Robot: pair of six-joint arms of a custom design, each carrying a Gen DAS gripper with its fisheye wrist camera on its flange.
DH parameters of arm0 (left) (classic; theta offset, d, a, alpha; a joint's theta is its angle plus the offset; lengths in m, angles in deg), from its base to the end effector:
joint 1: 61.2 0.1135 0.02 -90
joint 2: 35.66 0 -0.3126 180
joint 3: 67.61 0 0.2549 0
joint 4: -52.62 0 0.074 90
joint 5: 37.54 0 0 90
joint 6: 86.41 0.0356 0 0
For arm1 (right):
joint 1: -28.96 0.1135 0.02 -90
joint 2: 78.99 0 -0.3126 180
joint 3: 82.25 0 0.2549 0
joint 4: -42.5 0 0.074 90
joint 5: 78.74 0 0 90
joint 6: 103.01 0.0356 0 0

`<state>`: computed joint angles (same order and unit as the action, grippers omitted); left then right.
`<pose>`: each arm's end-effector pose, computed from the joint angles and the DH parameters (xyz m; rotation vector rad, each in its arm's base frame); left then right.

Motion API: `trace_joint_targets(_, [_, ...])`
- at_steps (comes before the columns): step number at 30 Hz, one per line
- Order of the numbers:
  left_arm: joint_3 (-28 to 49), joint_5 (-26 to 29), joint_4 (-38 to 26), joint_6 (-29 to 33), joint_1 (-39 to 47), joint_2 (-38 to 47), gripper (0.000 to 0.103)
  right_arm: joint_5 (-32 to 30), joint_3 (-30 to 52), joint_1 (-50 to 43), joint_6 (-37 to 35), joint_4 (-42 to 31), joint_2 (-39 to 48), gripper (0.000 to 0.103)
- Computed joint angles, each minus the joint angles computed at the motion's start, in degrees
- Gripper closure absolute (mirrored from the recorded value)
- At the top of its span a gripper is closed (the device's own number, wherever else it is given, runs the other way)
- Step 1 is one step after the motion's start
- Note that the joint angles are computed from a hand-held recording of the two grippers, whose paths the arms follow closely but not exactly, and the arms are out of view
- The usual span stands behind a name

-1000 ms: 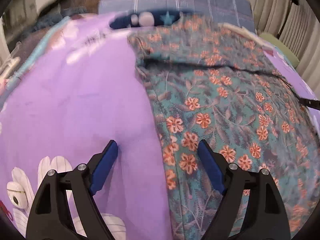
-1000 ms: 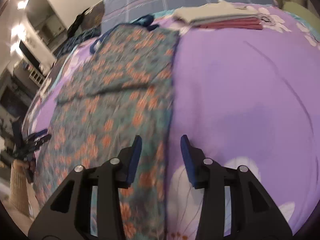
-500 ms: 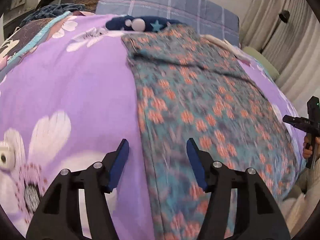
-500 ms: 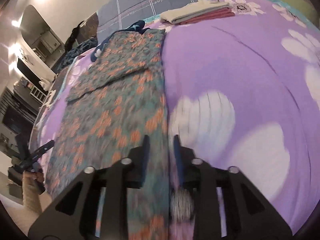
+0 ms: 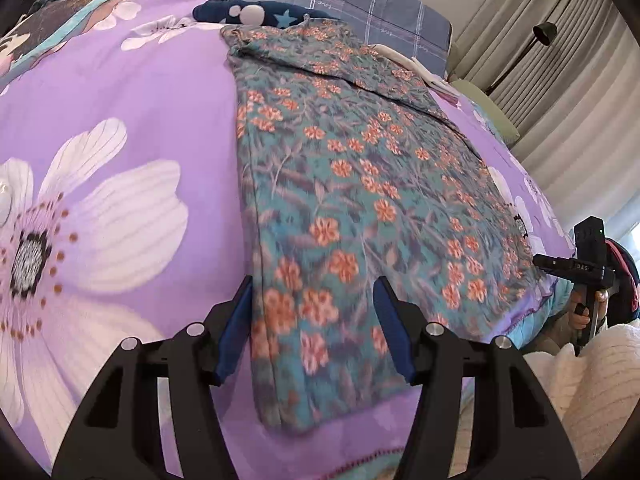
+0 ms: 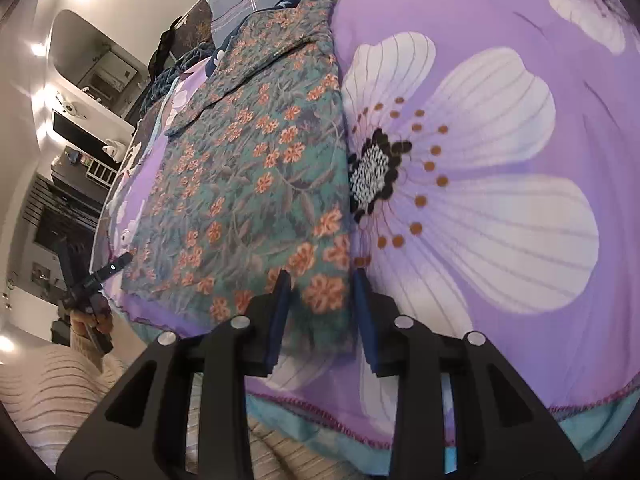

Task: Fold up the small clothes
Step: 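Press the folded shirt strip flat with both grippers open, then grasp the hem end of the teal shirt strip with both grippers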

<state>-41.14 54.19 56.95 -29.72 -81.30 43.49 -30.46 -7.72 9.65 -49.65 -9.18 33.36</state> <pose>0.1767 -0.0658 0.1359 -0.2697 2.4523 -0.4550 0.3297 -0.0904 0.1457 -0.4042 2.6231 0.8878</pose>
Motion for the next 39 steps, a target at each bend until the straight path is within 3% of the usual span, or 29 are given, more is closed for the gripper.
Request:
trace_joint_targets(3, [-2.6,-0.5,1.7,-2.5,-1.5,-1.8,0.043,-0.3,0.3,-0.3,-1.2,-2.1,0.2,0.064])
trace_joint_targets(5, [-4.5,-0.2,6.3,-2.7,-1.7,-0.6,0.043,-1.8,0.8,-0.4,-2.6,-4.1,0.9,0.054])
trace_joint_targets(8, [-6.4,3.9,15.7,-2.3,1.6,3.9,0.040,-5.0,3.0,0.9,-2.3,-5.6,3.5,0.052])
trace_joint_targets(10, [-7.1,6.8,18.3,-2.6,3.9,4.8,0.040,-7.5,4.6,1.9,-1.2,-6.2,5.7,0.053])
trace_joint_targets(16, [-8.0,2.9,15.7,-4.1,-0.3,1.6,0.040,-8.6,6.1,-1.8,-3.6,-11.7,7.4,0.073])
trace_joint_targets(17, [-7.7,1.9,16.4,-4.6,-0.9,2.6,0.041,-9.4,6.1,-2.3,-3.1,-11.6,8.1,0.081])
trace_joint_targets(18, [-7.2,0.5,16.2,-5.2,-1.4,2.9,0.049,-9.8,6.1,-2.1,-1.4,-10.5,8.6,0.087])
trace_joint_targets(19, [-6.2,-1.7,14.4,-6.1,-2.3,2.9,0.068,-9.8,5.9,-2.1,0.1,-9.4,8.8,0.097])
trace_joint_targets(21, [-4.0,-4.5,8.7,-8.0,-3.2,1.3,0.100,-10.8,4.9,-2.3,2.3,-7.0,7.8,0.098])
trace_joint_targets(23, [-4.3,-6.3,5.6,-9.8,-3.3,-5.3,0.101,-15.0,4.3,-3.8,1.0,-7.2,5.7,0.099])
trace_joint_targets(26, [-1.2,-12.9,-5.8,-9.2,-6.6,-20.8,0.101,-21.5,5.9,-6.4,-0.9,-11.1,2.5,0.099])
trace_joint_targets(29, [5.2,-25.6,-18.0,-9.3,-16.1,-30.1,0.101,-27.2,6.9,-8.3,-4.8,-16.4,-1.7,0.099])
trace_joint_targets(32, [10.3,-37.2,-27.7,-12.5,-27.3,-33.3,0.101,-30.7,8.0,-11.9,-17.0,-27.8,-6.0,0.099])
trace_joint_targets(33, [11.4,-40.6,-30.9,-14.3,-30.9,-34.1,0.100,-29.8,7.2,-13.1,-18.2,-27.6,-8.4,0.099])
trace_joint_targets(36, [12.1,-43.4,-34.8,-18.8,-35.4,-35.0,0.100,-26.9,4.6,-14.4,-16.3,-23.8,-13.4,0.099])
trace_joint_targets(39, [10.6,-38.8,-31.3,-18.1,-31.5,-33.7,0.100,-25.2,2.3,-12.1,-10.4,-17.4,-13.8,0.099])
